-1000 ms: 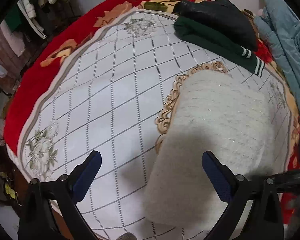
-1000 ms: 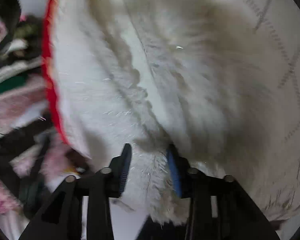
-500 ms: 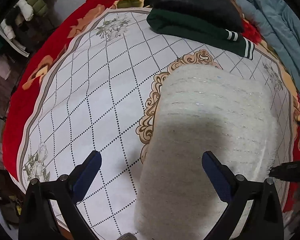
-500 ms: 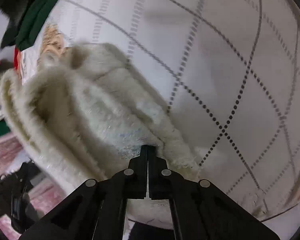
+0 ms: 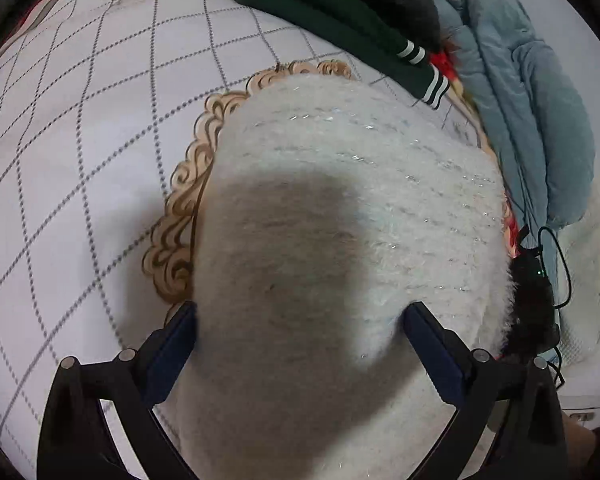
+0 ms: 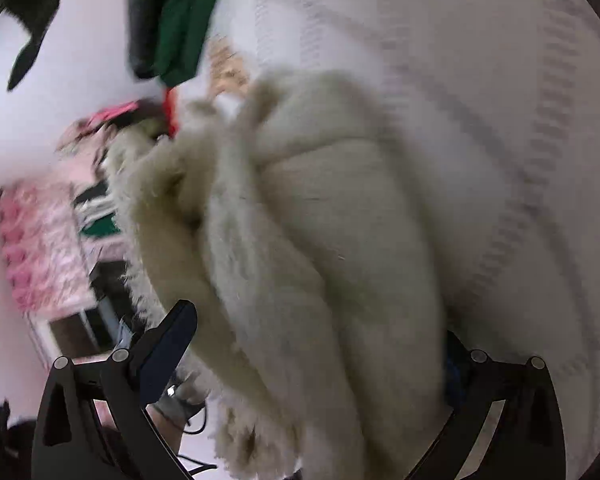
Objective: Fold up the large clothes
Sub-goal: 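Grasp the folded cardigan bundle with both grippers from its sides, then lift the folded cardigan with both grippers and carry it onto the green garment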
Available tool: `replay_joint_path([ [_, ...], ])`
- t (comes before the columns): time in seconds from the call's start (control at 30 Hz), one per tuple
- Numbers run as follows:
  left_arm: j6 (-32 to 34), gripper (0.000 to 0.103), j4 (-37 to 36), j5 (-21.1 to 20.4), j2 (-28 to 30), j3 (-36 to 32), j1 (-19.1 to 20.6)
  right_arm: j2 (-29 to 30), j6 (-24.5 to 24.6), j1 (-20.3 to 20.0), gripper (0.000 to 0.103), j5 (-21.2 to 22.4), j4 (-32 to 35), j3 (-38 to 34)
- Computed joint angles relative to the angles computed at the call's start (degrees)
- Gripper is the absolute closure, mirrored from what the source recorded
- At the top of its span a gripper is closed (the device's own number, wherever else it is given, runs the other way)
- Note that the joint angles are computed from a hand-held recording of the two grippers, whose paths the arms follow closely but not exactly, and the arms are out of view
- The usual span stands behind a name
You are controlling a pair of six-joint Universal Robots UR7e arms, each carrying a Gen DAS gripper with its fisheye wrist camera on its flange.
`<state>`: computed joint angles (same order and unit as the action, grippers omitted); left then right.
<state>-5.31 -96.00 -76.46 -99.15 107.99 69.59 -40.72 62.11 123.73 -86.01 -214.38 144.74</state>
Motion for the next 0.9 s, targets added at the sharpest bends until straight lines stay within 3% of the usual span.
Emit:
replay_joint_path([
  [0.1,1.83,0.001,-1.28,1.00,-0.23,0.15,-0.82,3.82,-1.61,-0.01,0.000,-0.19,0.98,-4.36],
  [0.2,2.66,0.001,-0.14,0.05,0.66,-1.39,-0.22,5.39,0.54,0.51,0.000,-1.42,-1.40,-4.95],
  [0.27,3.13,0.001,0.15,-0.60,1.31,-1.89,0.25,4.79,1.05,1.35,0.000,-1.08,-5.52,-2.75],
  [0.3,3.46,0.001,0.09,-0.90,1.47,-1.89,0.42,6.45,1.79,2.27,0.000,-1.27,-10.68,-1.94],
  [0.37,4.74,0.001,-0.47,-1.02,1.95,-1.69,0.60,8.58,2.31,2.59,0.000,-1.65,-14.53,-1.94],
  [0.43,5.81,0.001,-0.78,-1.29,2.06,-1.54,0.73,7.84,1.69,3.19,0.000,-2.44,-10.60,-3.04],
  [0.53,6.93,0.001,-0.87,-1.70,1.89,-1.48,0.60,5.38,-1.66,2.65,0.000,-2.28,2.60,-5.74],
  [0.6,7.45,0.001,-0.84,-1.61,1.39,-1.39,0.14,7.63,-0.29,1.88,0.000,-1.95,5.07,-8.50],
  [0.67,7.77,0.002,-1.15,-0.84,0.90,-1.21,-0.68,7.62,0.42,1.96,0.014,-3.68,5.44,-9.31],
  [0.7,7.92,0.002,-1.32,-0.43,0.77,-1.23,-1.25,7.47,0.53,2.56,0.030,-4.73,7.27,-10.70],
  [0.73,8.12,0.002,-1.08,-0.03,0.69,-1.56,-2.00,7.66,0.90,2.99,0.036,-5.35,7.39,-11.50],
  [0.9,8.01,0.002,-0.70,0.28,2.00,-4.40,-3.45,8.10,3.21,4.52,0.042,-6.38,6.99,-14.45],
])
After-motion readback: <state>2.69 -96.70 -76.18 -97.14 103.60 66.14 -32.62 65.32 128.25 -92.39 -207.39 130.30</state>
